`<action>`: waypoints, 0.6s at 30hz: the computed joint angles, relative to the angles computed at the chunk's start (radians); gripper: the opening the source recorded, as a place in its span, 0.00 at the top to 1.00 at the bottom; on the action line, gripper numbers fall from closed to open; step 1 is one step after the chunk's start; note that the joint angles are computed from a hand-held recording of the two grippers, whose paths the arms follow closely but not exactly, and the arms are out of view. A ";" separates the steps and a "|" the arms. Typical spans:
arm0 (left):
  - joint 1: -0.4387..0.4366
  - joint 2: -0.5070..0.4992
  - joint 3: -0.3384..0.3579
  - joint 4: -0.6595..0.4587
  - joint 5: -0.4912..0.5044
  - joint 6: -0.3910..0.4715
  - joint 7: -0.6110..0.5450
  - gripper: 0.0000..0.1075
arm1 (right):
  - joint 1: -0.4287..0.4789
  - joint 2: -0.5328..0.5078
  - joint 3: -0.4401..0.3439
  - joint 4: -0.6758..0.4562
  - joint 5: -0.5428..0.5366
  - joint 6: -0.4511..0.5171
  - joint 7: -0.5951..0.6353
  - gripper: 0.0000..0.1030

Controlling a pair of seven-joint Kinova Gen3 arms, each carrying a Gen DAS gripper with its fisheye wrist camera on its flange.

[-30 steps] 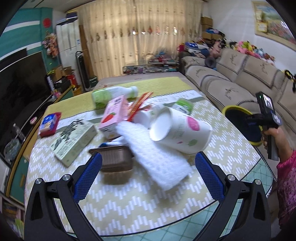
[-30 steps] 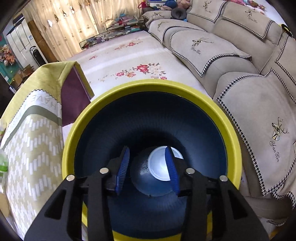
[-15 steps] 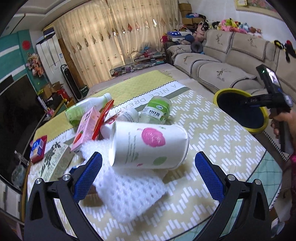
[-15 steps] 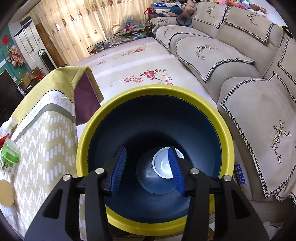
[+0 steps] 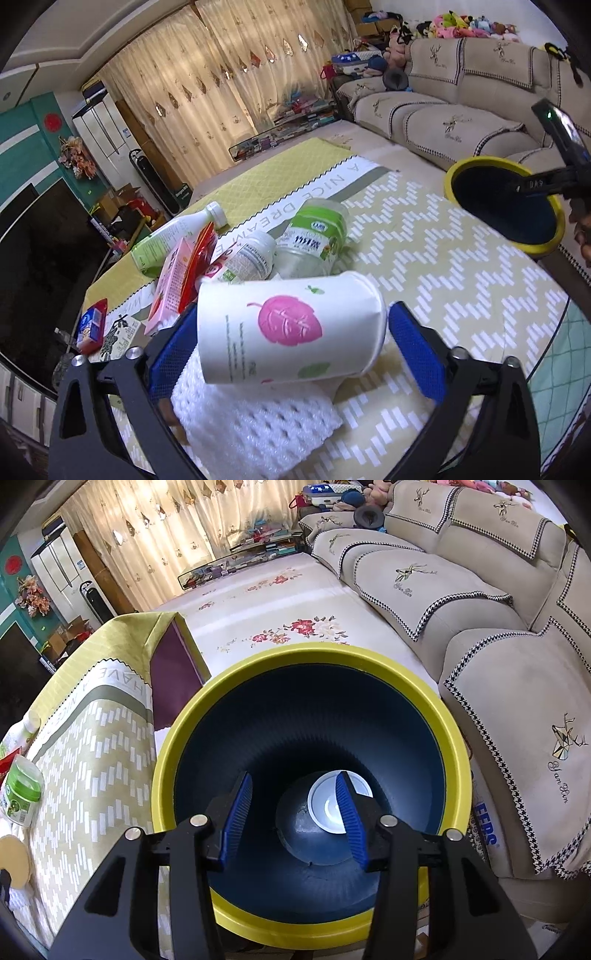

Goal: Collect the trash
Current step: 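Grasp the white pink-leaf cup with the left tool, then carry the cup with the left tool over the bin and release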

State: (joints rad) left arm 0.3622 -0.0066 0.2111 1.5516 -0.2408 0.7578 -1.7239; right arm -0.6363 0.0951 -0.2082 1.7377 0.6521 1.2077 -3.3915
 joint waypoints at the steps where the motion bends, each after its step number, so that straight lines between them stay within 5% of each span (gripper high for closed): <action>1: 0.000 0.005 -0.001 -0.009 0.011 0.011 -0.013 0.21 | 0.001 -0.001 0.000 0.002 -0.001 -0.003 0.000 0.56; 11: -0.023 -0.029 -0.020 -0.027 0.129 0.010 -0.105 0.21 | -0.023 -0.028 -0.024 0.011 0.038 0.015 -0.046 0.56; 18: -0.027 -0.055 -0.020 -0.070 0.275 0.048 -0.227 0.21 | -0.108 -0.064 -0.105 0.013 0.120 0.160 -0.181 0.56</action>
State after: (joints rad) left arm 0.3353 -0.0613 0.1907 1.4816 0.0338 0.8057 -1.9511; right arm -0.7446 0.0311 -0.3131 1.7512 0.7718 1.3677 -3.5723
